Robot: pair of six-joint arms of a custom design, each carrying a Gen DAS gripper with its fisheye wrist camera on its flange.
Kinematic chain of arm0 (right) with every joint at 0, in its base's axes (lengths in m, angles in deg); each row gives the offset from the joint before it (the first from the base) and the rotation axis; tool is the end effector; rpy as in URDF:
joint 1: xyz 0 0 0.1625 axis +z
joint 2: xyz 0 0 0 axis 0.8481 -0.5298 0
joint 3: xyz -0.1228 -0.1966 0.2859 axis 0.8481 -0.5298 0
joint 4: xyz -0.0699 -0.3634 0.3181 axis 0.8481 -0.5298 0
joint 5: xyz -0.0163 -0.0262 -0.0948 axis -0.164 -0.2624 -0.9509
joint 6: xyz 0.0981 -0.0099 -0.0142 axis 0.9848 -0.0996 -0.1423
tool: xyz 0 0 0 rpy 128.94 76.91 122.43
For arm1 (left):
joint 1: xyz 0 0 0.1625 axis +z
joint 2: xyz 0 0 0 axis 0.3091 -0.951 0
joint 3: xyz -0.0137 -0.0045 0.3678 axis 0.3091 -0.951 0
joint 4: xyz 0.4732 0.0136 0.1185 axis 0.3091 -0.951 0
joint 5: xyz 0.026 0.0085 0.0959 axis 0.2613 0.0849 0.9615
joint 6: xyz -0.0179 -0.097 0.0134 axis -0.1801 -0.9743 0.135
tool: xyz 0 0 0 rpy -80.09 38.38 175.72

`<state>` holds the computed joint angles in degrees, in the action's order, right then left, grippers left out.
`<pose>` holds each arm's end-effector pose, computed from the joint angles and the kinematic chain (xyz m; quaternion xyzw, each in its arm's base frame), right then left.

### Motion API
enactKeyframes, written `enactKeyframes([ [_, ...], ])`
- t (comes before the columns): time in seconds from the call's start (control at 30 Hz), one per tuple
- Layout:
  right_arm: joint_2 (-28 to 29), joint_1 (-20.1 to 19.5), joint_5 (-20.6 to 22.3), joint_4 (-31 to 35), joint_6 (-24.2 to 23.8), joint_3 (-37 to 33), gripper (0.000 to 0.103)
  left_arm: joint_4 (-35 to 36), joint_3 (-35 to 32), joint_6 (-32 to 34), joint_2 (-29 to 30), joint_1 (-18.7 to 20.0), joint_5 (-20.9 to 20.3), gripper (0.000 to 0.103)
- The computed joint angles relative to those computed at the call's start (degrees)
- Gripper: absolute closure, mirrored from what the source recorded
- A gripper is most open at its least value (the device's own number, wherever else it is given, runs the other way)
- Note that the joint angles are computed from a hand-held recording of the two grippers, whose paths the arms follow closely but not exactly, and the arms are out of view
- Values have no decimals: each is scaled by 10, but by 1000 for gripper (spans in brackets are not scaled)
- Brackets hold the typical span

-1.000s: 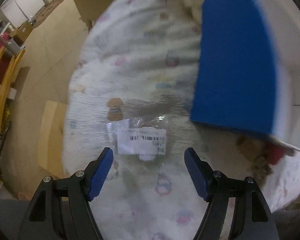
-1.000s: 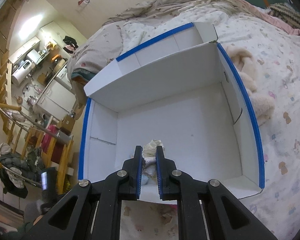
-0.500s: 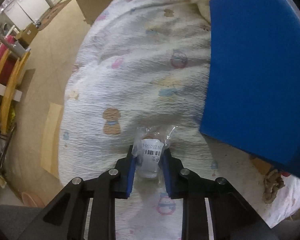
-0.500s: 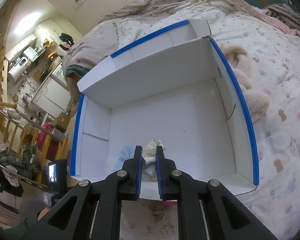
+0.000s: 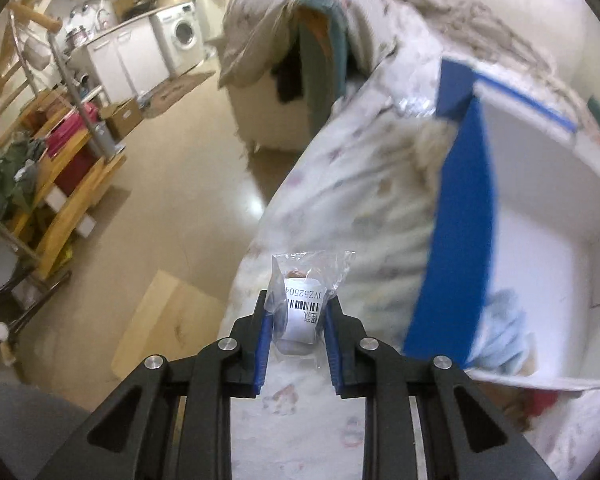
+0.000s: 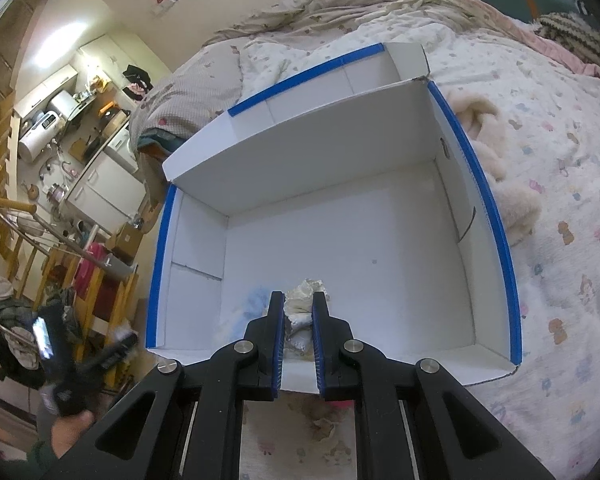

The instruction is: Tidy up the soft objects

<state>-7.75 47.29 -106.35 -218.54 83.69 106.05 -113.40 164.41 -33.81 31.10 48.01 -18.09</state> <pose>0.2142 -0.5387 0.1160 -0.1873 -0.8399 0.4647 0.2086 -0.1131 -0.7478 0.2075 0.2642 0.8761 -0.2078 0.3457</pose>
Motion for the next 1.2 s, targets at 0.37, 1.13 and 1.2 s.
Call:
enactKeyframes([
  [0.37,2,-3,-21,3,-21,-13,89,-41,23,73,-16,-48,-100,81],
  [1.13,24,-29,-34,84,-4,-37,89,46,-1,52,76,-47,-116,81],
  [1.2,24,-31,-33,85,-2,-37,89,56,-8,49,79,-43,-117,81],
])
